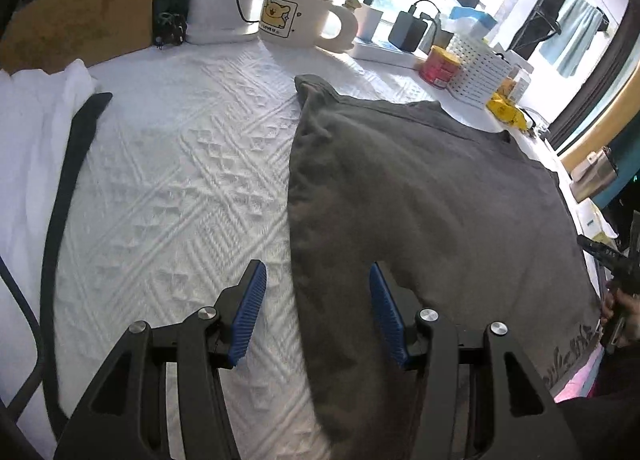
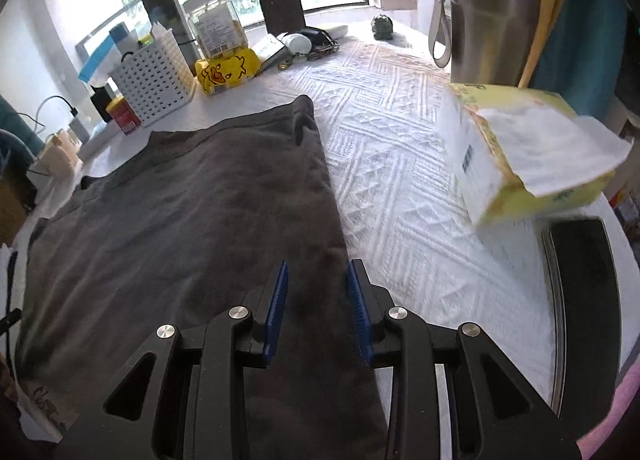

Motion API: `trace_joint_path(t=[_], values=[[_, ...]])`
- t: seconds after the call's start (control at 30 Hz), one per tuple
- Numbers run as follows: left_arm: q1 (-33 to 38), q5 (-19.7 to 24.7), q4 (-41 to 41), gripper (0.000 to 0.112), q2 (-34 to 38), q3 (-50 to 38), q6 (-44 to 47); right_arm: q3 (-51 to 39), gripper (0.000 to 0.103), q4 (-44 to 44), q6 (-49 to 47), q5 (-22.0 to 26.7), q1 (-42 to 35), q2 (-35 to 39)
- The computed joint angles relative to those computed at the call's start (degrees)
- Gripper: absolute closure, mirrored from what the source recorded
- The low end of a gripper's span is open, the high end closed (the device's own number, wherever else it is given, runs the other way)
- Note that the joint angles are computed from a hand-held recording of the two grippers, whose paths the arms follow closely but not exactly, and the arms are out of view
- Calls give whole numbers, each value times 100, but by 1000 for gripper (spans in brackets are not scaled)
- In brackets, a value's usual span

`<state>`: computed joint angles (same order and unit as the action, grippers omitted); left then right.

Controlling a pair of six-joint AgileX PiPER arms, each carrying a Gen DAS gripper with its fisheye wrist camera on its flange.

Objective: Fold small clothes

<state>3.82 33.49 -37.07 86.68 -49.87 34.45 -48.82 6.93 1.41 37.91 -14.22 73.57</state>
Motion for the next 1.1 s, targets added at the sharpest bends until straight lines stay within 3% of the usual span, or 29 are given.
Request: trace_joint_path(t=[0.17, 0.3, 0.37, 0.43, 0.77, 0.9, 1.0, 1.1], values=[[-189, -99, 189, 59, 130, -148, -125, -115, 70, 7, 0, -102, -13, 210], [-317, -112, 63, 98, 173, -213, 218, -90, 70, -572, 454, -325, 257, 279], [-299, -106, -96, 110, 224, -255, 331, -111, 84, -778, 553, -403, 364, 341], [-316, -189, -86, 111, 273, -287, 280, -195, 93, -506, 264, -409, 253, 433], [-484, -341, 675, 112, 296, -597, -446, -745, 95, -43, -496, -325, 89, 702], [-618, -483, 1426, 112, 463, -682, -1190, -862, 95, -89, -603, -285, 56, 889], [-776, -515, 2033, 112, 497, -677, -1822, -607, 95, -49, -746, -378, 6, 866], [-781, -467, 1924, 112, 410, -683, -1793, -425, 95, 307, -1063, -341, -184, 684]])
